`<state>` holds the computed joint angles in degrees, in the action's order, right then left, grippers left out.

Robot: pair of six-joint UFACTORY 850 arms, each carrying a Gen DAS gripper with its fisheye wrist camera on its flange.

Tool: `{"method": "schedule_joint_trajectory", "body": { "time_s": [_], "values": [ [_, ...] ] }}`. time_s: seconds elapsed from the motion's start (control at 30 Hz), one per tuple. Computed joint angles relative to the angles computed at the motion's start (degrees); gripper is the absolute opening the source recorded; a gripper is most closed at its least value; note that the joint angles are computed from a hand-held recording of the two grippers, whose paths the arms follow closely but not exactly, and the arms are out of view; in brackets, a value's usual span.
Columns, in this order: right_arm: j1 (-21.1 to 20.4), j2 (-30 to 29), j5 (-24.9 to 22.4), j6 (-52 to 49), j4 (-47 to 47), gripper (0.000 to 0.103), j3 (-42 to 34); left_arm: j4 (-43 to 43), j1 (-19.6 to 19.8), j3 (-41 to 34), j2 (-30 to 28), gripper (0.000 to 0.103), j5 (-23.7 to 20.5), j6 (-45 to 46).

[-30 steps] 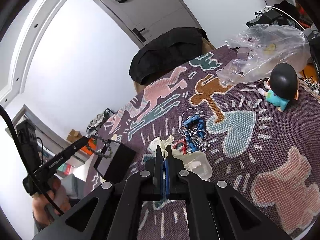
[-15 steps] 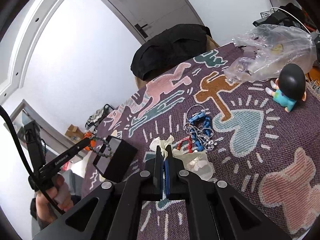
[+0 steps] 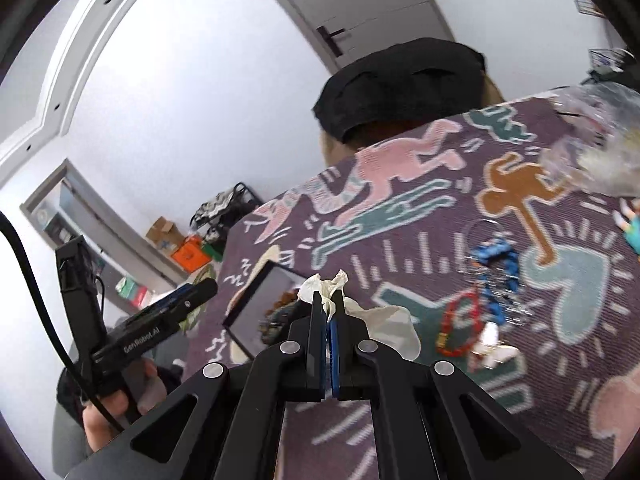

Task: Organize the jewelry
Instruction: 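Carry the white cloth flower into the black box and open the right gripper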

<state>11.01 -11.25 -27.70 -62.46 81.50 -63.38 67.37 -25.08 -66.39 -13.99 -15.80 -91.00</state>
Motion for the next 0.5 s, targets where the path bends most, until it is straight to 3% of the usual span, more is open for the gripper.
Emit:
{"method": "schedule_joint_trajectory", "body": {
  "time_s": [0.5],
  "values": [
    [7.07,-6.99,-0.85,8.27,-8.84,0.003,-10.69,0.9,2.73,4.45,2.69,0.068,0.97,-1.94]
  ]
}}
